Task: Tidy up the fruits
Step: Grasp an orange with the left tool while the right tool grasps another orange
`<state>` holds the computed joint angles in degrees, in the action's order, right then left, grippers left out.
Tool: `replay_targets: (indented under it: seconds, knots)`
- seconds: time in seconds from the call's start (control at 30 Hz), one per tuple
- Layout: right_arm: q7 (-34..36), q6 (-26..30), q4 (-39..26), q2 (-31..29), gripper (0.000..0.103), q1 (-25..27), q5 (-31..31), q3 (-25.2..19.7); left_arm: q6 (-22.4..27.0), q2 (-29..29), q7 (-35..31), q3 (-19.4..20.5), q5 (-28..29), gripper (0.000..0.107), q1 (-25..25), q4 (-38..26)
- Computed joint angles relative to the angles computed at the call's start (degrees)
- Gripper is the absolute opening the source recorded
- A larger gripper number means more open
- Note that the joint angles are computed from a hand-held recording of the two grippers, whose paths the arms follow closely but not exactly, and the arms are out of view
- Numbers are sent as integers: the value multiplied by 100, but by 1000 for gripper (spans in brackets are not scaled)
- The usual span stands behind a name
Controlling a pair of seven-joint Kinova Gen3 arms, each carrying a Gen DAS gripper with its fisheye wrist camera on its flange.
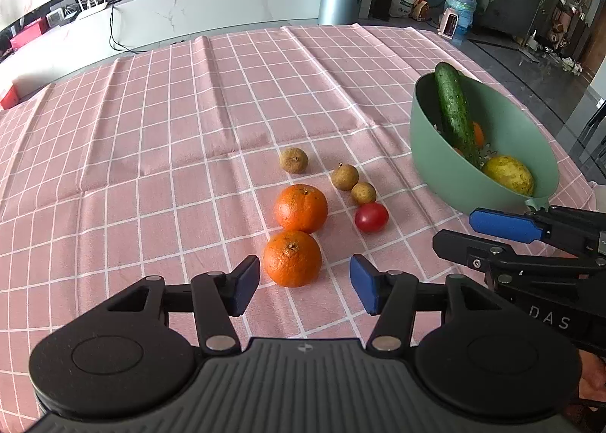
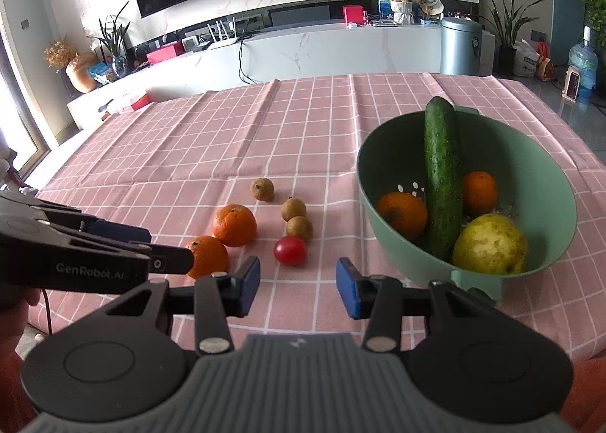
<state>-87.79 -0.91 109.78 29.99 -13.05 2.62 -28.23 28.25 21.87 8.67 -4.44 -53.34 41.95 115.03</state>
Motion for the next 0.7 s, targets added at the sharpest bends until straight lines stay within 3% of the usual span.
replay_targets:
  seconds: [0.2, 0.57, 0.7]
  knots:
    - [-18, -9, -169, 131, 40, -513, -23, 499, -153, 235, -3, -123, 67, 65, -55, -63]
    - [110, 310, -543, 433, 40, -458, -157, 378, -602, 487, -652, -455, 881, 65, -159, -159]
    - [200, 350, -629, 514, 38, -431, -207, 307, -561, 565, -1011, -538, 1183, 55, -109, -253]
